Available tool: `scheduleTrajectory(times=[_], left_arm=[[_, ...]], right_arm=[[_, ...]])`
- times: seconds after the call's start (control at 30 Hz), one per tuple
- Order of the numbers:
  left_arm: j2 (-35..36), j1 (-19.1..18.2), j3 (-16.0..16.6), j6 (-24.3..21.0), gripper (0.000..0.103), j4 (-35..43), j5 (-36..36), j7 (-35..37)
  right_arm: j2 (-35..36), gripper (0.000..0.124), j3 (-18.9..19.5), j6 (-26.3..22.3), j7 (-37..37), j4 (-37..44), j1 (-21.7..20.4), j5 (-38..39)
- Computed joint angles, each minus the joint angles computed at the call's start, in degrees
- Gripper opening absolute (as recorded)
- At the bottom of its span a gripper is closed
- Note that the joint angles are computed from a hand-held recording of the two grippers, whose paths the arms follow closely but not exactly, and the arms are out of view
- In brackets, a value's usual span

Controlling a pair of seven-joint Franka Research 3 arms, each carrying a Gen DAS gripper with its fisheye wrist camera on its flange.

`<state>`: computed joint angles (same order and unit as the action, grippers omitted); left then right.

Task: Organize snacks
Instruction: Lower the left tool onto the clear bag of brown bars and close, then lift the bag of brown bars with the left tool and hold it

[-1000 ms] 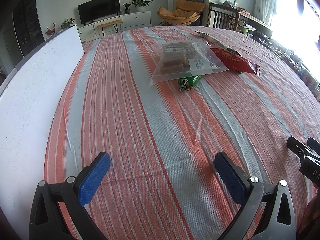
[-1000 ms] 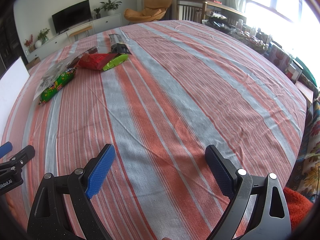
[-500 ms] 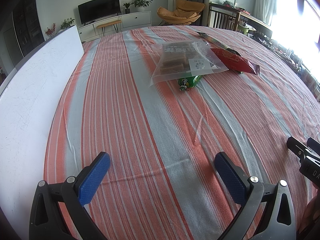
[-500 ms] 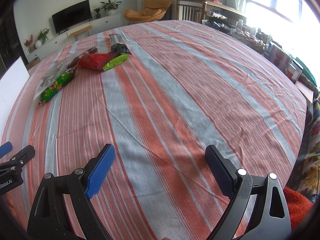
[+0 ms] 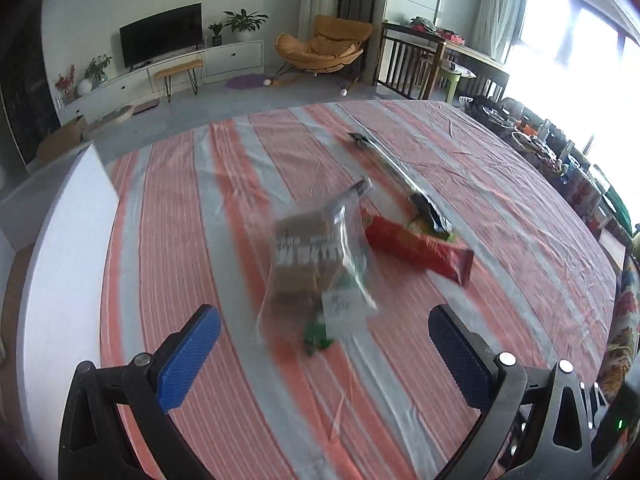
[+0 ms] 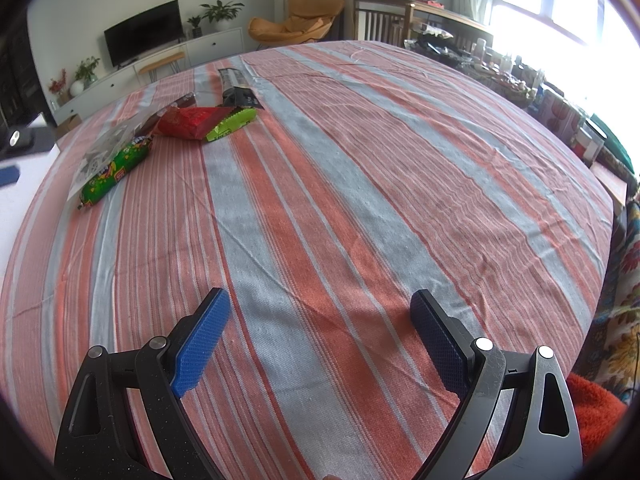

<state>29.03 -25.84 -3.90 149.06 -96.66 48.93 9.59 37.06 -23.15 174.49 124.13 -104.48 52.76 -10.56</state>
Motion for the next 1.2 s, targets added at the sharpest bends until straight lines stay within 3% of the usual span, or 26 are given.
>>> scheduleTrajectory(times=[0.1, 0.17, 0.33, 0.4, 0.47, 0.57, 0.73, 0.83, 0.93, 1.07, 1.2], left_arm=[[9.2, 6.0, -5.3, -4.8, 0.102, 13.3, -13.4, 15.9], [15.1, 7.9, -7.4, -8.9, 0.102, 21.4, -20.2, 23.4], [23.1, 9.4, -8.7, -13.8, 0.1, 30.7, -30.5, 32.1], [22.1, 6.5, -5.0, -13.5, 0.081, 29.8, -28.4, 31.7], [19.7, 6.1, -3.7, -10.2, 0.06, 25.7, -28.7, 30.0], [14.5, 5.8, -1.9, -3.8, 0.055, 17.1, -28.1, 25.6], [4.5, 2.0, 2.6, 0.3, 0.055, 3.2, -20.2, 14.0], [-1.6, 0.7, 2.4, -0.5, 0.055, -4.2, -15.2, 8.0], [-5.6, -1.1, 0.8, -4.3, 0.055, -8.9, -10.6, 3.6], [-6.7, -2.8, -2.1, -8.6, 0.055, -12.0, -5.8, -1.7], [-6.2, -3.5, -3.6, -8.8, 0.055, -14.2, -1.3, -8.9]], right_arm=[[0.0, 0.094, 0.0, 0.0, 0.0, 0.0, 0.0, 0.1], [0.0, 0.094, 0.0, 0.0, -0.1, 0.0, 0.0, 0.1], [0.1, 0.094, 0.0, -0.1, -0.1, 0.2, 0.1, 0.2], [0.1, 0.094, -0.1, -0.1, 0.0, 0.2, 0.1, 0.2], [0.1, 0.094, 0.2, -0.4, -0.2, 0.5, -0.1, 0.2], [0.2, 0.095, 0.2, -0.4, 0.0, 0.5, -0.1, 0.0], [0.2, 0.095, 0.3, -0.4, 0.1, 0.6, -0.2, -0.1], [0.2, 0.095, 0.3, -0.4, 0.1, 0.5, -0.2, -0.2], [0.2, 0.095, 0.4, -0.4, 0.2, 0.6, -0.2, -0.2], [0.1, 0.095, 0.4, -0.3, 0.1, 0.5, -0.3, -0.3], [0.2, 0.095, 0.4, -0.3, 0.1, 0.5, -0.3, -0.2]])
